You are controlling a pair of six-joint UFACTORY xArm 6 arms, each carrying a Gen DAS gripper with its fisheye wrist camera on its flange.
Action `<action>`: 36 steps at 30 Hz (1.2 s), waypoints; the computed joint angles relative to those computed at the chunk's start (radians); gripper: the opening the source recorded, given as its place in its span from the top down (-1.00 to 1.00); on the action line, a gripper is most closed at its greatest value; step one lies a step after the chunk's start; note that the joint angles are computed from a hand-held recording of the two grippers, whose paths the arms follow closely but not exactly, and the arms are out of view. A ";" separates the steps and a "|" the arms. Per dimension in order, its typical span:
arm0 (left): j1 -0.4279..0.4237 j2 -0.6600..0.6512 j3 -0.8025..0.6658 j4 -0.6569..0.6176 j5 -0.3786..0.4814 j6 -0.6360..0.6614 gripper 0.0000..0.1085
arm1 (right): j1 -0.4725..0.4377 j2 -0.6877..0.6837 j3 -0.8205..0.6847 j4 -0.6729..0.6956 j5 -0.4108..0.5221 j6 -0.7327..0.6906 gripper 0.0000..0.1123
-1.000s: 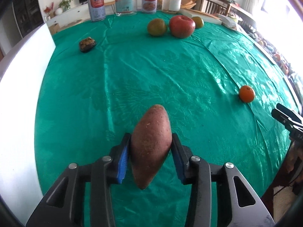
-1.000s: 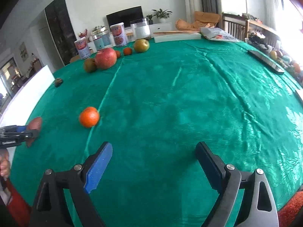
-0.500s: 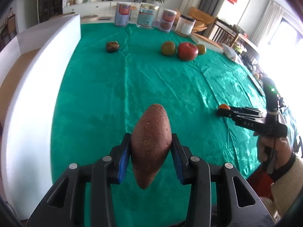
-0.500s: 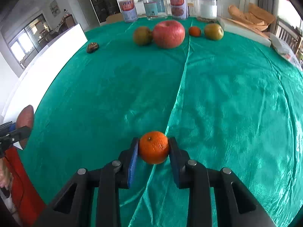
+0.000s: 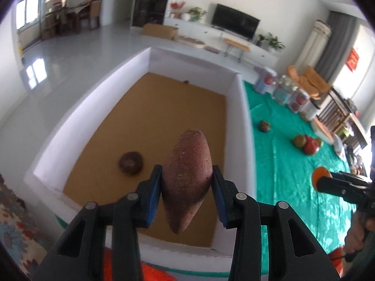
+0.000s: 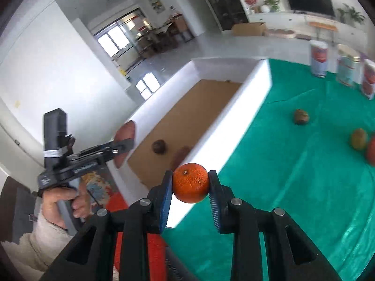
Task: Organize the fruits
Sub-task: 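Carry the sweet potato and orange into the white box and release, then return both tools over the table toward the remaining fruits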
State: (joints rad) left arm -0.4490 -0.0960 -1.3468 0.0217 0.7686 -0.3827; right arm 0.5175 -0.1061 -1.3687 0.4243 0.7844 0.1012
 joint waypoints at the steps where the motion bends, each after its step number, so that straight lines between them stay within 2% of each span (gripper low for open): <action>1: 0.016 0.002 0.013 -0.006 0.007 0.000 0.24 | 0.022 0.060 -0.055 0.004 0.024 -0.002 0.47; 7: 0.045 0.020 0.049 0.020 0.034 -0.015 0.22 | 0.084 0.301 -0.268 -0.011 0.122 0.069 0.44; 8: 0.043 0.021 0.049 0.061 0.029 -0.046 0.18 | 0.087 0.315 -0.284 -0.019 0.127 0.085 0.37; 10: 0.043 0.010 0.057 0.113 0.000 -0.087 -0.07 | 0.079 0.297 -0.275 -0.006 0.094 0.083 0.29; 12: 0.040 -0.012 0.073 0.153 -0.055 -0.141 -0.43 | 0.067 0.227 -0.225 -0.009 0.042 0.049 0.13; 14: 0.028 -0.037 0.093 0.195 -0.104 -0.208 -0.60 | 0.056 0.110 -0.117 -0.096 -0.033 0.047 -0.07; 16: -0.001 -0.055 0.111 0.186 -0.145 -0.233 -0.62 | 0.027 -0.037 0.036 -0.216 -0.102 0.090 -0.28; 18: -0.052 -0.048 0.104 0.131 -0.174 -0.189 -0.63 | -0.018 -0.202 0.229 -0.367 -0.159 0.193 -0.65; 19: -0.083 -0.030 0.087 0.107 -0.182 -0.162 -0.63 | -0.051 -0.280 0.322 -0.464 -0.168 0.272 -0.70; 21: -0.158 0.005 0.058 0.054 -0.196 -0.100 -0.67 | -0.126 -0.411 0.481 -0.648 -0.129 0.411 -0.71; 23: -0.235 0.065 0.012 -0.023 -0.200 -0.023 -0.77 | -0.195 -0.504 0.598 -0.805 -0.013 0.519 -0.71; 24: -0.272 0.108 -0.022 -0.063 -0.188 0.014 -0.78 | -0.232 -0.547 0.655 -0.853 0.040 0.561 -0.71; 27: -0.367 0.260 -0.139 -0.124 -0.122 0.077 -0.78 | -0.365 -0.698 0.822 -0.879 0.080 0.598 -0.71; 31: -0.433 0.455 -0.304 0.066 -0.092 -0.020 -0.78 | -0.495 -0.818 0.923 -0.884 0.078 0.612 -0.71; 34: -0.451 0.553 -0.411 0.206 -0.073 -0.101 -0.78 | -0.543 -0.786 0.933 -0.924 0.014 0.648 -0.76; 36: -0.443 0.604 -0.475 0.242 -0.058 -0.128 -0.78 | -0.588 -0.719 0.918 -0.899 -0.045 0.625 -0.83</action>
State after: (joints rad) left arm -0.8917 0.5082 -1.8215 0.2639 0.7110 -0.5110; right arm -0.0708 -0.8254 -0.4505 -0.4749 0.7390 0.7266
